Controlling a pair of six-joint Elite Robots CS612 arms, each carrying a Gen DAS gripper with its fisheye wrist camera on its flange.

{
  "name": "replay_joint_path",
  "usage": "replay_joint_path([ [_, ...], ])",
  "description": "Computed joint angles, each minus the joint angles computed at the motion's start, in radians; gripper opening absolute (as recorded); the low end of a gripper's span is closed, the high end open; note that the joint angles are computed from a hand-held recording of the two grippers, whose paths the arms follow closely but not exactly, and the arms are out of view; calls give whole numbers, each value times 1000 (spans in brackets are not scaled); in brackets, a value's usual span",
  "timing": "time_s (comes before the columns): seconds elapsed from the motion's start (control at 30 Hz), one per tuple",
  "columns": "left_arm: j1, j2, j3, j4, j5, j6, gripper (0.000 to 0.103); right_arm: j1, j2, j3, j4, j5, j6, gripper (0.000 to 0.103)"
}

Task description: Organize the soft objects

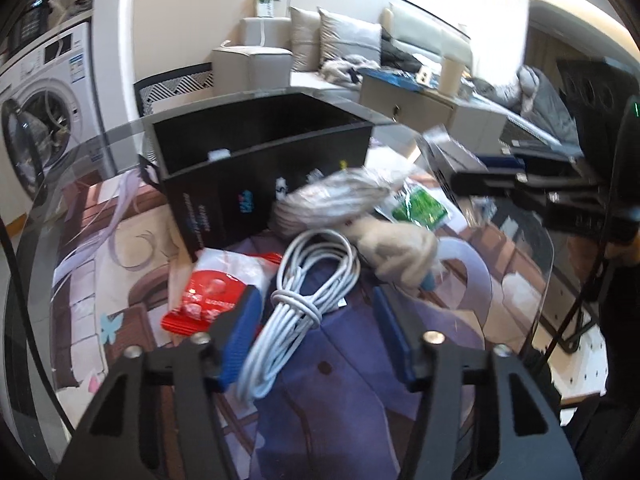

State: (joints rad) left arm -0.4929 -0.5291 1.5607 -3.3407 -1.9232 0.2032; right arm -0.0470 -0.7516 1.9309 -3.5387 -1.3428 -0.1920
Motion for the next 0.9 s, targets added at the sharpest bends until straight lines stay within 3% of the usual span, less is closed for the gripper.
replay_joint_path([
  [0.27, -9, 3, -9, 55, 24, 21, 48, 0, 2, -2, 4, 1, 2, 24],
  [0.37, -15, 4, -9, 61, 52, 35, 34, 0, 2, -2, 5, 1, 4, 24],
  [0.53, -13, 2, -4, 58, 45, 42, 27, -1, 4, -5, 6, 4, 3, 24],
  [0.9, 12, -7, 31, -30, -9, -30, 27, -1, 7, -7, -3, 5, 2, 24],
])
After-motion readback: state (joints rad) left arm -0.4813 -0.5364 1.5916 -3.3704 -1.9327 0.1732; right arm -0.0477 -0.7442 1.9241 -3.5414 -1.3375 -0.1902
